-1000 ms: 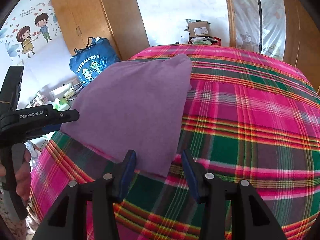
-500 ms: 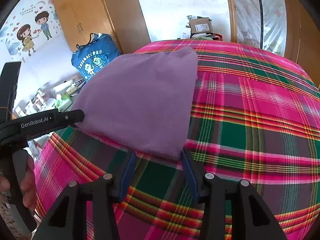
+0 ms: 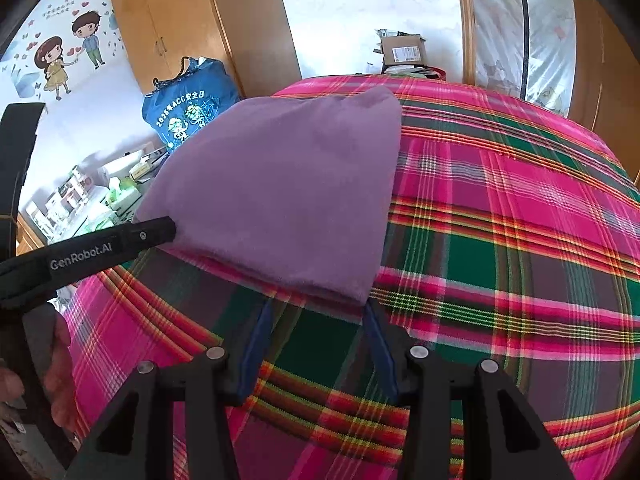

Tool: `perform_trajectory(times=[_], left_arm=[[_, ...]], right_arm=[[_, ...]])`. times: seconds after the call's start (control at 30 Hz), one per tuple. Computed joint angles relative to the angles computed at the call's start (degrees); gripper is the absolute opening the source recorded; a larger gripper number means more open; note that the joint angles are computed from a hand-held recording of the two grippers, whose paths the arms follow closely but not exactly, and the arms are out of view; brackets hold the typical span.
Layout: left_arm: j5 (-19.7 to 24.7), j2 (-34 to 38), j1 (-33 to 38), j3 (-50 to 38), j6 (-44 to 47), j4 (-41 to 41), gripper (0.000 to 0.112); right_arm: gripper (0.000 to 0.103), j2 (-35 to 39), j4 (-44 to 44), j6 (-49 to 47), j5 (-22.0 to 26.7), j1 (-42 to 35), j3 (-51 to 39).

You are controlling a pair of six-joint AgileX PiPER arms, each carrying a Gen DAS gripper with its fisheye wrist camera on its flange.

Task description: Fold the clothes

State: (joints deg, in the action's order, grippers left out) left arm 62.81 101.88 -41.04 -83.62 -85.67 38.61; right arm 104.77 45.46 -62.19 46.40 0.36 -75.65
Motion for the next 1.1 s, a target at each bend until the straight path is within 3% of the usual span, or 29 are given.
perform_trajectory(times=[0.43,0.67,1.1], left_arm=[[-0.43,1.3,-0.01,0.36,1.87,-3.56,0.061],[1.87,2.94,-0.78,-1.63,3.69,-3.18,0.06],[1.66,4.54,-1.74,-2.4,2.76,-1.23,0.076]], right_arm=[[0.048,-1.93,-0.53,-0.12,-3.02,0.4,3.12],[0.052,-2.4,-2.67,2.45,-6.35,1.26,3.76],[0.057,-2.86,-5.23,4.04,-8.3,2.6,4.25]])
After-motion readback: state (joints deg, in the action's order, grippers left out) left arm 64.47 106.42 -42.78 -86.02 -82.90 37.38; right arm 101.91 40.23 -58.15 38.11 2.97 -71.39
